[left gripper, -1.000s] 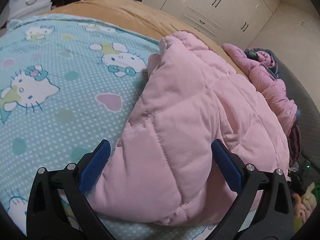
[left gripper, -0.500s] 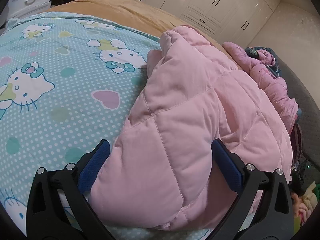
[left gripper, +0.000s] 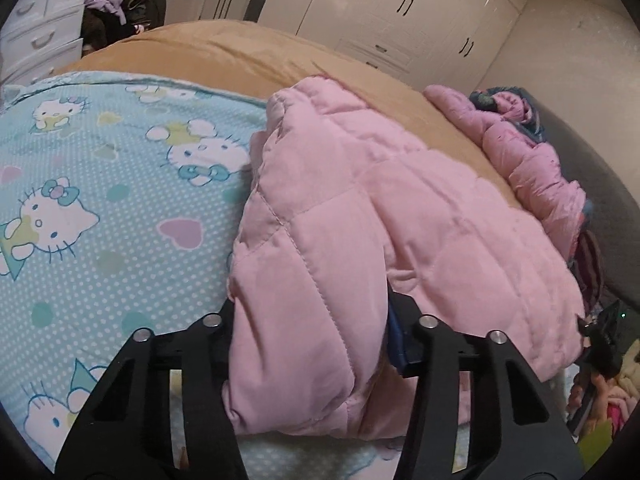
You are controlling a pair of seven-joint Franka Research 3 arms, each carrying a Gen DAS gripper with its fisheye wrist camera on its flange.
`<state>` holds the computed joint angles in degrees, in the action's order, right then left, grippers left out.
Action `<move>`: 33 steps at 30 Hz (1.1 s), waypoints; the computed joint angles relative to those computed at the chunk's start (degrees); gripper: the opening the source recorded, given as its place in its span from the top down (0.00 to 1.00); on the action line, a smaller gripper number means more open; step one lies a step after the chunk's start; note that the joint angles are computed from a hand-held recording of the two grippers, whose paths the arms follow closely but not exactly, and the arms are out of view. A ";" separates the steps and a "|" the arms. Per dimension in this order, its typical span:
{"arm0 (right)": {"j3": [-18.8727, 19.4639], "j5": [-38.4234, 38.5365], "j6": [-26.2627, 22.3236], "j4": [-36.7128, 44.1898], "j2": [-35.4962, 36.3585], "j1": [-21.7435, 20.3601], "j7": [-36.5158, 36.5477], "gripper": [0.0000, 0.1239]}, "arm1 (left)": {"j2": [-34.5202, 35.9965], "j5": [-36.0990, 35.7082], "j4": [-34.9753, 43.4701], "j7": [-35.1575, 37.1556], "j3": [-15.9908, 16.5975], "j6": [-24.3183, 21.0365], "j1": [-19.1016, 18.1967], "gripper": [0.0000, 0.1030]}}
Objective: Fold large clothes
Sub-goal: 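Lift the held side with both grippers and fold it over the jacket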
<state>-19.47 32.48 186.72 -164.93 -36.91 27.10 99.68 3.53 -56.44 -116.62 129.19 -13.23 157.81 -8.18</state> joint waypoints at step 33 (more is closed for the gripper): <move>26.76 -9.64 -25.68 -6.28 -23.38 -19.72 16.01 0.45 | -23.48 -2.22 -21.03 2.22 10.26 -6.20 -7.01 0.67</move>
<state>7.29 22.84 161.04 -171.21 -60.29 7.38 115.69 -19.95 -58.66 -137.64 131.42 -2.97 151.61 -15.20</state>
